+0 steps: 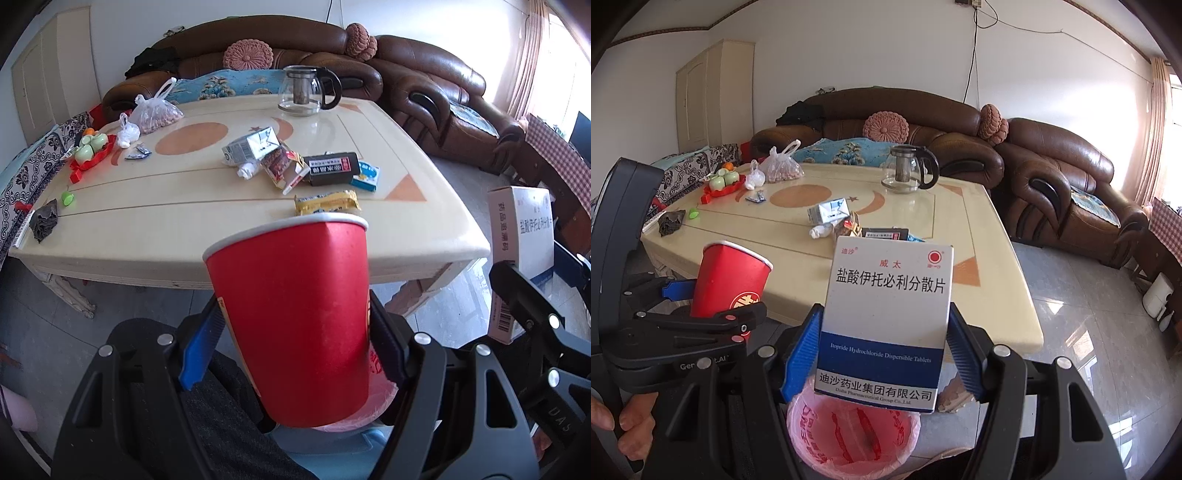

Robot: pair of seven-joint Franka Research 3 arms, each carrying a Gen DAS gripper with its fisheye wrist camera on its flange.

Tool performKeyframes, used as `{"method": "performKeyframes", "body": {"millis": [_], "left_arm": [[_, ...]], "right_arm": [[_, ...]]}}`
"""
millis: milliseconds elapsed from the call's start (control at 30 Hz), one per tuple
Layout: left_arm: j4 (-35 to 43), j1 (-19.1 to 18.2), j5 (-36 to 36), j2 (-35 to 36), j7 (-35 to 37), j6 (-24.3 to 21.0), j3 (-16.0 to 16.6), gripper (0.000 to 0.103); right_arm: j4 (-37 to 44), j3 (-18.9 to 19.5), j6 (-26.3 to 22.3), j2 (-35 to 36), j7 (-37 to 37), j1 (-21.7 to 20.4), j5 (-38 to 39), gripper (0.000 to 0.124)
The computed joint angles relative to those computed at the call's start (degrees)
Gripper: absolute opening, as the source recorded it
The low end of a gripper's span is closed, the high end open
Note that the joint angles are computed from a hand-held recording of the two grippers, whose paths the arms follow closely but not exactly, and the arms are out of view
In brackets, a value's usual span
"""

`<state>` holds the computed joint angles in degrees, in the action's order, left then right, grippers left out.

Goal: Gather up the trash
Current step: 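Carry the red cup and white medicine box over the pink trash bin with both grippers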

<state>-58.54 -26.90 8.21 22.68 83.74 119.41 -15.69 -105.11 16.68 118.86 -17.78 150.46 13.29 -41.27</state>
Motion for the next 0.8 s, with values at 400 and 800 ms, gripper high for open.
{"method": "performKeyframes", "body": {"millis": [400,800], "left_arm": [[-2.81,0.01,-0.19,-0.23,1.05,-1.85,-0.35,0.072],[0.40,-1.06,-0.49,4.17,1.33,-7.43,-0.22,0.072]], "right_arm": [[-3.06,-0.92,-0.28,-0.38,-0.98,0.53,4.09,0.064],[-6.88,-2.77,2.63,0.56,-2.49,0.54,9.64,0.064]]}}
